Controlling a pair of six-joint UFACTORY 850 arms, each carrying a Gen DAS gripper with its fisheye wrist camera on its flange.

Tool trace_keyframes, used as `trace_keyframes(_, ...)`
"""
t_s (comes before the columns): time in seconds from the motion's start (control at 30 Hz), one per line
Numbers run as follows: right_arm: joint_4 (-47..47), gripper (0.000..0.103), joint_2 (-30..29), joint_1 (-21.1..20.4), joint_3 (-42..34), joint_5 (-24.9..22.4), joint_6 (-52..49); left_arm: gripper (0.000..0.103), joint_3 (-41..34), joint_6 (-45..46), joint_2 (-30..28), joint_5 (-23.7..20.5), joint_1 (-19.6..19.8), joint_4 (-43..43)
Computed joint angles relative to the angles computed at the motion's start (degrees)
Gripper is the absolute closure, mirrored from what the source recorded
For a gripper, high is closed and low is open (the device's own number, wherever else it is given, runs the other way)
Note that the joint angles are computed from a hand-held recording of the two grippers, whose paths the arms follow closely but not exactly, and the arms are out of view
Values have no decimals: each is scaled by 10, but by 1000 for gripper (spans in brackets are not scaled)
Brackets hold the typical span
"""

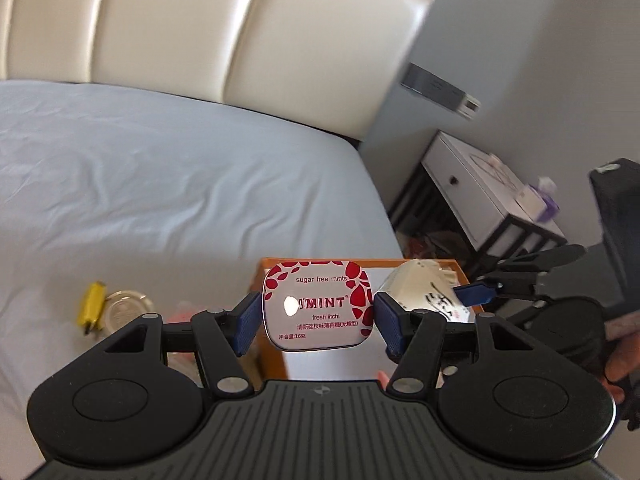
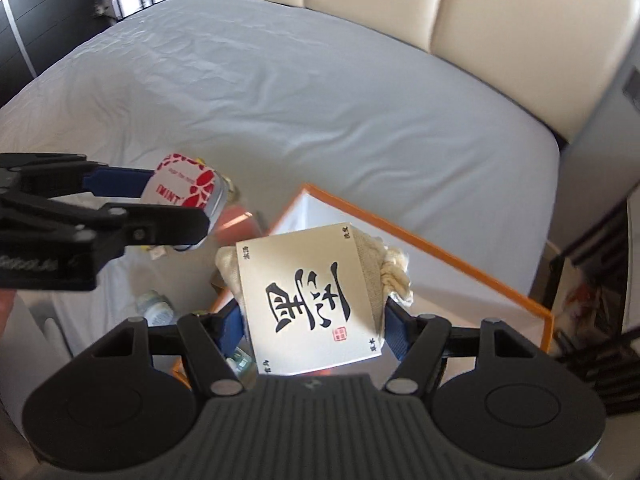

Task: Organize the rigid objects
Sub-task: 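Carry the mint tin and the card with pouch over the orange box with both tools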

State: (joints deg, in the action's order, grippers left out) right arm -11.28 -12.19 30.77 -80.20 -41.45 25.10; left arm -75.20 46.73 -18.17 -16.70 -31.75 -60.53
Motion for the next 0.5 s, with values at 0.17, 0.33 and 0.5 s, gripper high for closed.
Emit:
trace_keyframes(0.17,48,35,5,-37,42,16,3,34,-53,-105,-43,-2,-20,131)
trace_keyframes(0.33,111,35,-14,-63,58,60,-13,34,-99,-204,-85,-13,-25,236)
trace_keyframes(0.5,221,35,-71,-84,30,62,-95,34,-125,-265,-111,-15,-24,293)
